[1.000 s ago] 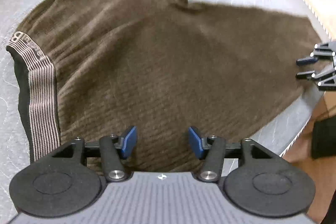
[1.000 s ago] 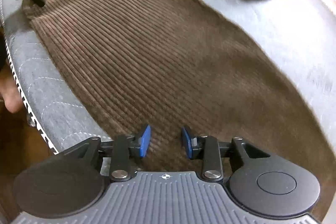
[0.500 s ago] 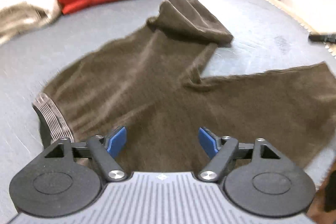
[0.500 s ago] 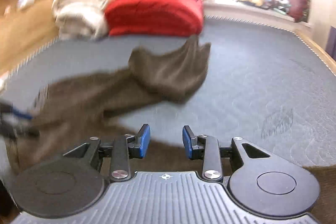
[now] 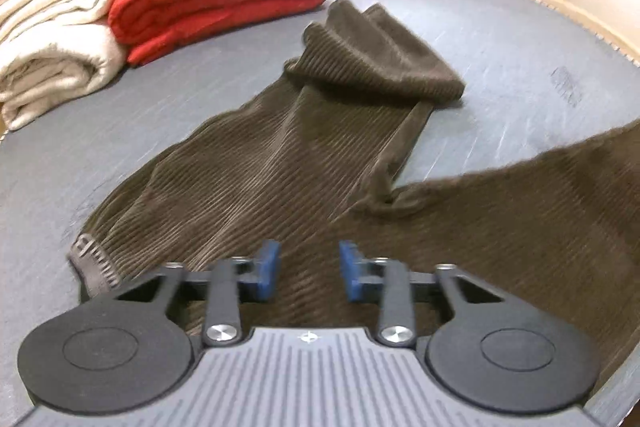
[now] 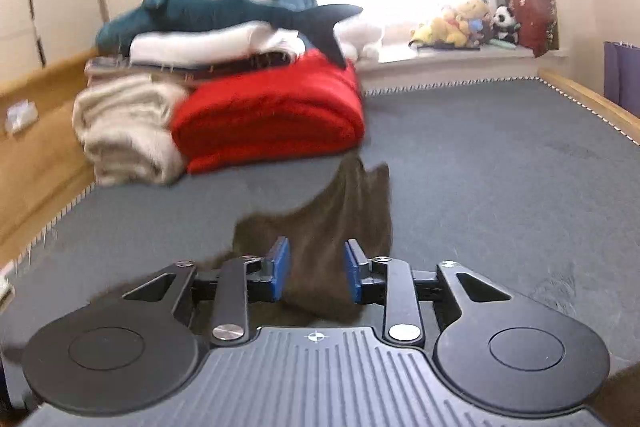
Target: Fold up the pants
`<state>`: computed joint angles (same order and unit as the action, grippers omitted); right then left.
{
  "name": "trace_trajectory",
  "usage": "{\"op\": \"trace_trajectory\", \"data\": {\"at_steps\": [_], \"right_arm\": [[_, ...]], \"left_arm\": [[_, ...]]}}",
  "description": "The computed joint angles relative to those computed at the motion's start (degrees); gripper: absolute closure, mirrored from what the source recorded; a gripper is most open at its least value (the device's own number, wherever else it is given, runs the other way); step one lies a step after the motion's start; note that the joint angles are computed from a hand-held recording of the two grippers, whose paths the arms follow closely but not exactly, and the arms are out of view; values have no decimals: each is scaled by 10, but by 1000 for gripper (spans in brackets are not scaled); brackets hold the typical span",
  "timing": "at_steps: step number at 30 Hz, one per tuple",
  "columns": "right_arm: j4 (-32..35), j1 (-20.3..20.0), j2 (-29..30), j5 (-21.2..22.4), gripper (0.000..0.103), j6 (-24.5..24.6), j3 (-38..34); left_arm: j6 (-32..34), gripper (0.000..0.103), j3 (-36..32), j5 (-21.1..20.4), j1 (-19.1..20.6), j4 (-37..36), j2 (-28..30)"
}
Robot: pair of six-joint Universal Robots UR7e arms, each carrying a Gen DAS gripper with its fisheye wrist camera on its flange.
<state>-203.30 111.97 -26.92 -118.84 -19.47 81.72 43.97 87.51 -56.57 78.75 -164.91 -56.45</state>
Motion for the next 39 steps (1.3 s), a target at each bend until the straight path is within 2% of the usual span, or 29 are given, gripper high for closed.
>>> {"op": "trace_trajectory", "data": {"at_steps": [3, 4, 5, 7, 13, 15, 17, 19, 22, 25, 28, 31, 33, 35, 39], "right_arm": [[-40, 6, 37, -54, 87, -21, -57], [-51, 6, 50, -74, 93, -36, -76], [-54, 6, 60, -90, 93, -46, -94], [-48, 2, 67, -98, 93, -46, -107], [-40, -15, 73, -112, 93, -26, -118], [-19, -26, 67, -105, 93, 7, -113], [12, -39, 64, -87, 93, 45, -115], [42, -53, 62, -61, 93, 78, -116], [102, -78, 71, -9, 90, 122, -137], [156, -93, 106, 18, 90, 113, -201], [220, -105, 158, 17, 87, 130, -298], [266, -114, 208, 9, 77, 157, -391], [305, -120, 243, 6, 75, 171, -456], [343, -127, 264, 13, 74, 188, -499], [393, -142, 282, 55, 74, 238, -540]], "left_arm": [[5, 85, -19, -4, 3, -13, 26], [-2, 85, -31, -4, 6, -14, 40], [-16, 85, -43, -7, 9, -9, 52], [-36, 85, -70, -15, 16, -21, 80], [-2, 84, -135, -42, 32, -139, 166], [54, 80, -142, -33, 46, -191, 193], [133, 81, -101, -78, 63, -292, 194], [159, 80, -98, -81, 63, -329, 203], [100, 80, -108, -103, 73, -274, 192], [69, 80, -116, -121, 80, -245, 187], [70, 80, -111, -123, 79, -250, 185], [67, 80, -110, -123, 79, -249, 184], [66, 80, -105, -124, 79, -249, 179], [64, 80, -105, -124, 79, -246, 178], [63, 80, -104, -126, 80, -243, 175]]}}
